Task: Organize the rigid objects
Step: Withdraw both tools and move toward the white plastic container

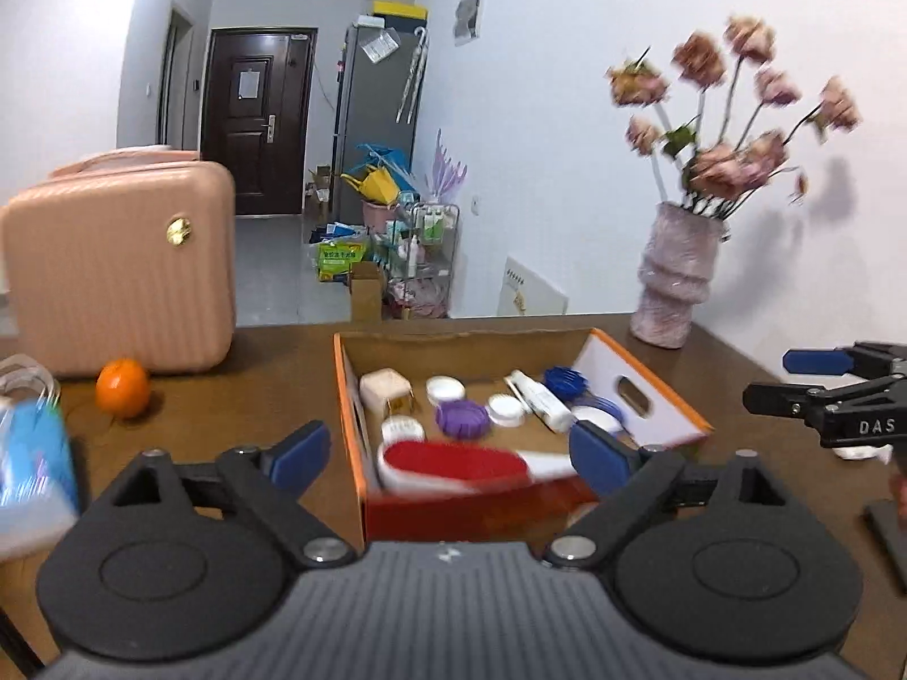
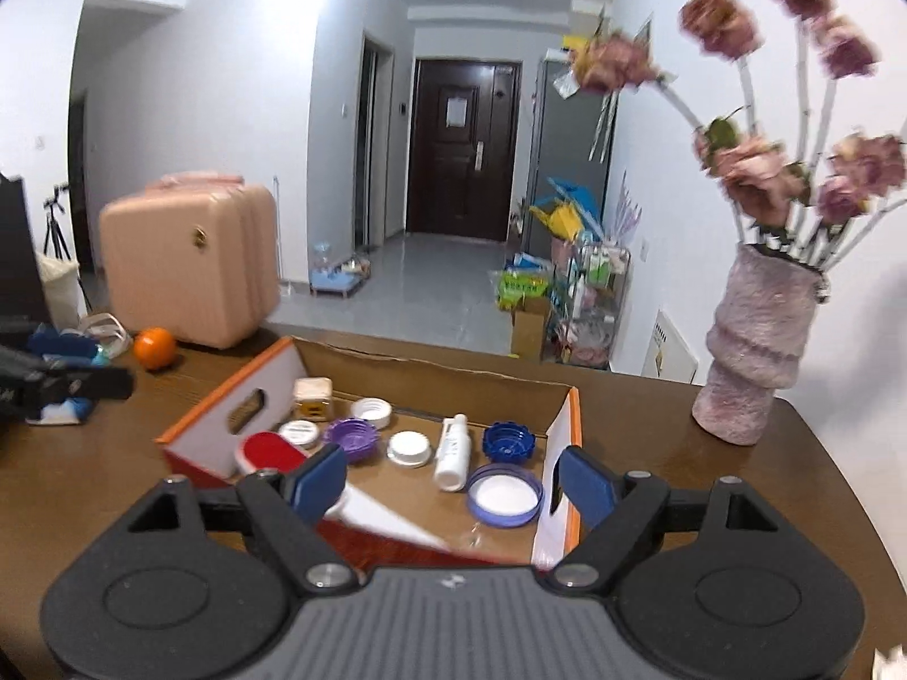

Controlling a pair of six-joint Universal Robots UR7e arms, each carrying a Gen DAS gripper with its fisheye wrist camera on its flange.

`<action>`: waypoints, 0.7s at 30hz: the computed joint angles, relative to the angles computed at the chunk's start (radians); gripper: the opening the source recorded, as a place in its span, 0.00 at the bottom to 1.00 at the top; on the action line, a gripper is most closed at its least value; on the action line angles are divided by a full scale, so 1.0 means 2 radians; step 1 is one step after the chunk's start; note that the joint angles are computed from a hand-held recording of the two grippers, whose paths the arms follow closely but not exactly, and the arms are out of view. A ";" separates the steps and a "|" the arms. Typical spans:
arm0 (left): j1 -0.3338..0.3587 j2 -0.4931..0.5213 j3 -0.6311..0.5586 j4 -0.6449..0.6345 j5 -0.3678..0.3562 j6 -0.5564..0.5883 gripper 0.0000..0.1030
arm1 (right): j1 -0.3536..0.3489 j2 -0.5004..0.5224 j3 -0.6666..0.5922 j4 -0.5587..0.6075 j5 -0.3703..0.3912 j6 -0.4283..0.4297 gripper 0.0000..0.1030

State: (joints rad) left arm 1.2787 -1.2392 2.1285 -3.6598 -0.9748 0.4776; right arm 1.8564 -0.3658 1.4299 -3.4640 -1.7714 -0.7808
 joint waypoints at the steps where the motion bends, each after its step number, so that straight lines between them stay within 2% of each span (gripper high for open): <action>1: -0.006 -0.011 0.024 -0.019 0.004 -0.001 0.90 | -0.002 -0.012 0.027 -0.013 0.007 0.003 0.83; 9: -0.104 -0.054 0.193 -0.187 0.106 0.008 0.94 | -0.009 -0.076 0.221 -0.152 0.031 0.023 0.86; 14: -0.175 -0.025 0.275 -0.299 0.180 0.007 0.96 | -0.018 -0.081 0.297 -0.216 0.039 0.036 0.88; 18: -0.198 0.002 0.325 -0.319 0.203 -0.061 0.96 | -0.033 -0.081 0.340 -0.231 0.057 0.065 0.88; 21: -0.200 0.025 0.338 -0.318 0.221 -0.088 0.96 | -0.033 -0.069 0.347 -0.239 0.031 0.065 0.88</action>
State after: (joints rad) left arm 0.8794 -1.1888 2.8040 -4.2963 -0.5338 0.3011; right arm 1.7905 -0.5039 2.1238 -3.9423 -1.7088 -0.6510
